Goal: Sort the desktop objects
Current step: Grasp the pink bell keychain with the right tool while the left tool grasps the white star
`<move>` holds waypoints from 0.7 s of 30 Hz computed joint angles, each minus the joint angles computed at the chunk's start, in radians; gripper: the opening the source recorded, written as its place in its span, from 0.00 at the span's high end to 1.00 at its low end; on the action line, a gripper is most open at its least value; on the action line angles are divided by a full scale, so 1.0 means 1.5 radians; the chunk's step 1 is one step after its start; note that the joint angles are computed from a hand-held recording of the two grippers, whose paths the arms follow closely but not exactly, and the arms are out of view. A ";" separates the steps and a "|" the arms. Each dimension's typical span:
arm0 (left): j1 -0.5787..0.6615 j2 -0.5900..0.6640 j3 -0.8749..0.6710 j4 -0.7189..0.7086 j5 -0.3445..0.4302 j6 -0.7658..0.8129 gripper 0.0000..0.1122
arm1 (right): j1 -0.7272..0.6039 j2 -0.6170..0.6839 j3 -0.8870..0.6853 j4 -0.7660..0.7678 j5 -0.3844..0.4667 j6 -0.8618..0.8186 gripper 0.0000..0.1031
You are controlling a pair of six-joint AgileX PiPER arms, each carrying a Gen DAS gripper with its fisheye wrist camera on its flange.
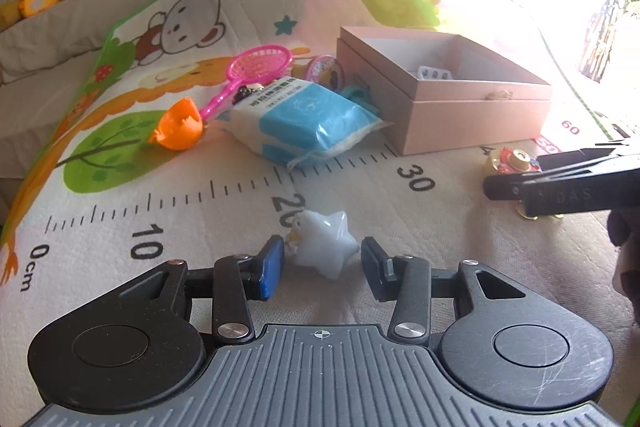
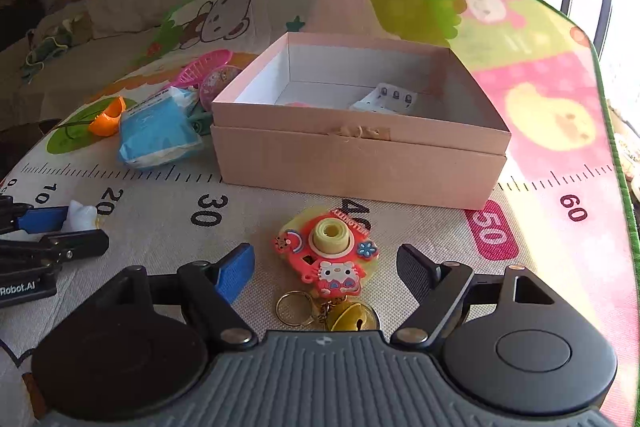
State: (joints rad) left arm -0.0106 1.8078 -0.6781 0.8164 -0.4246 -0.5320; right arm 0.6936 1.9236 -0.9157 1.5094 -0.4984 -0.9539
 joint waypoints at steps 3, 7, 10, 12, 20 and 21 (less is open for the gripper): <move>0.001 -0.005 0.011 -0.012 -0.001 0.011 0.35 | -0.003 0.021 -0.011 -0.062 0.005 0.030 0.38; 0.000 -0.001 0.009 -0.031 0.006 0.021 0.25 | -0.004 -0.002 0.023 -0.203 0.060 0.121 0.42; -0.002 0.001 0.008 -0.033 0.007 0.024 0.21 | 0.020 -0.020 0.053 -0.248 0.064 0.143 0.42; -0.005 0.001 0.009 -0.042 0.009 0.033 0.20 | 0.037 -0.028 0.069 -0.235 0.049 0.134 0.39; -0.032 0.011 -0.010 -0.103 0.020 0.076 0.33 | 0.047 -0.058 0.113 -0.197 0.015 0.154 0.32; -0.039 0.015 -0.016 -0.126 0.025 0.092 0.36 | 0.049 -0.057 0.111 -0.194 0.012 0.149 0.32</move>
State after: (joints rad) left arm -0.0689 1.8306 -0.7023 0.6267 -0.3874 -0.3939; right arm 0.7667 1.8374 -0.7487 1.2187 -0.4806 -0.7305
